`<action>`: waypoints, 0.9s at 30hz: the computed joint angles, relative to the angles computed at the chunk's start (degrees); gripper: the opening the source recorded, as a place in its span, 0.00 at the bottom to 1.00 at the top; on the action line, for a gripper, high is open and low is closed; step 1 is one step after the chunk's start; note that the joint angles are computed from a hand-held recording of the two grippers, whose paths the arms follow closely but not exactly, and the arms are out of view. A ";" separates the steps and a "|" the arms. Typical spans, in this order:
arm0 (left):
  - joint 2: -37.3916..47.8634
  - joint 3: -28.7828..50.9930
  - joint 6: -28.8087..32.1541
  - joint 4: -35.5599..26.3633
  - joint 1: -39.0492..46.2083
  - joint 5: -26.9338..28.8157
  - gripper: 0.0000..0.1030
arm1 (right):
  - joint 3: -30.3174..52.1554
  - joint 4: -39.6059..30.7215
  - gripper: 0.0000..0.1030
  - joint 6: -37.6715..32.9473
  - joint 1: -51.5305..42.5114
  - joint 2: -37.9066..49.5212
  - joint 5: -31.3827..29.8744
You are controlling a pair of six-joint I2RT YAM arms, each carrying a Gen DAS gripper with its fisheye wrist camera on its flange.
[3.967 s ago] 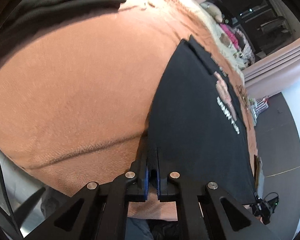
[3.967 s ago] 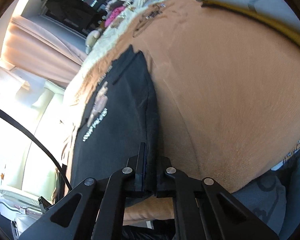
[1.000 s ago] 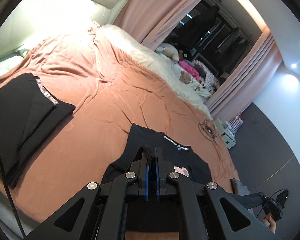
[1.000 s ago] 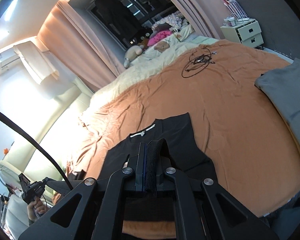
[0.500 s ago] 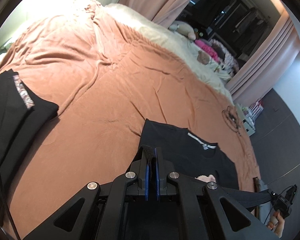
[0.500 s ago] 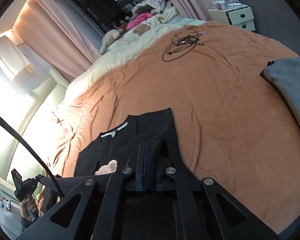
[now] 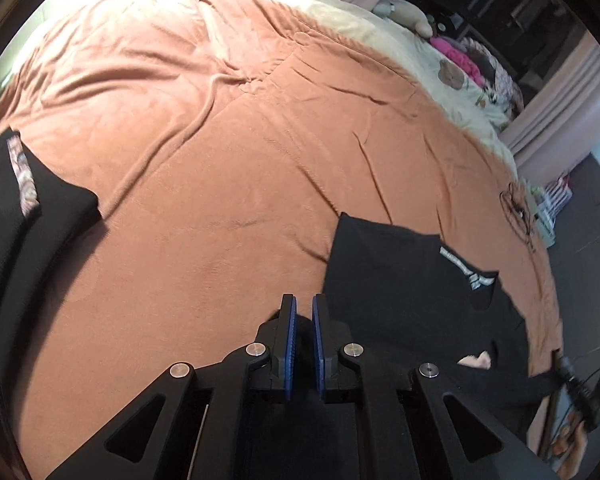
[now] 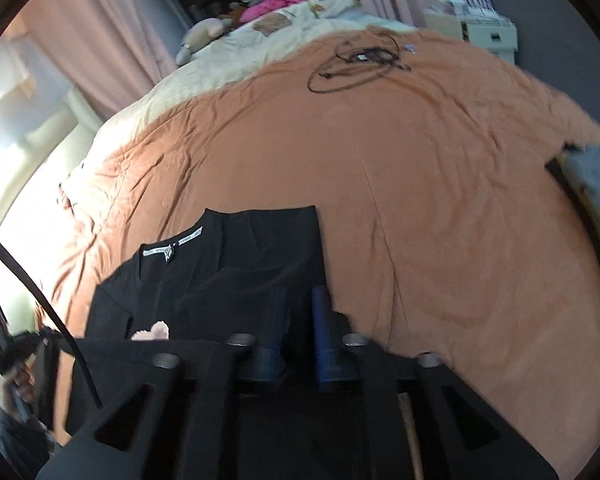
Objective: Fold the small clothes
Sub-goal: 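Lower the hem onto the shirt body and open both tools, then move both open tools to the new folded edge of the shirt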
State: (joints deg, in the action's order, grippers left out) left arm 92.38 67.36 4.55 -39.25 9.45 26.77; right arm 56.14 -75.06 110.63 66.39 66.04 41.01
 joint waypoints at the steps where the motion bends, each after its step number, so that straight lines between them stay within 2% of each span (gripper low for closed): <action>1: -0.13 0.05 0.99 -0.68 0.22 -0.06 0.21 | 0.47 -0.59 0.81 0.11 0.12 0.48 0.10; 2: -0.37 0.04 2.33 -1.64 0.44 -0.30 0.30 | 1.94 -3.18 0.83 2.46 1.63 1.83 0.82; 3: -0.46 0.07 3.24 -2.10 0.42 -0.66 0.47 | 2.38 -4.72 0.83 3.68 2.61 2.39 1.04; 4: -0.86 -0.29 4.29 -2.33 0.40 -1.16 0.57 | 2.91 -5.69 0.83 4.20 3.67 2.91 0.34; 8: -2.63 -2.27 10.32 -3.95 -0.44 -4.68 0.59 | 4.66 -7.57 0.83 3.99 7.97 5.31 -3.90; 15: -5.64 -8.16 15.98 -3.32 -3.28 -10.64 0.59 | 8.10 -7.79 0.83 -4.01 6.63 9.08 -10.83; 19: -6.01 -11.56 17.69 -1.45 -5.85 -13.87 0.59 | 7.89 -5.40 0.83 -6.84 5.24 10.49 -13.72; 27: -2.31 -13.48 16.92 3.29 -10.05 -20.55 0.59 | 4.85 0.99 0.83 -18.15 -3.37 13.52 -18.95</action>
State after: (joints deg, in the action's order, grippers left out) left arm 90.07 53.88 21.47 -35.96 -0.61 6.21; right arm 60.99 -74.08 92.47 63.02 79.56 22.06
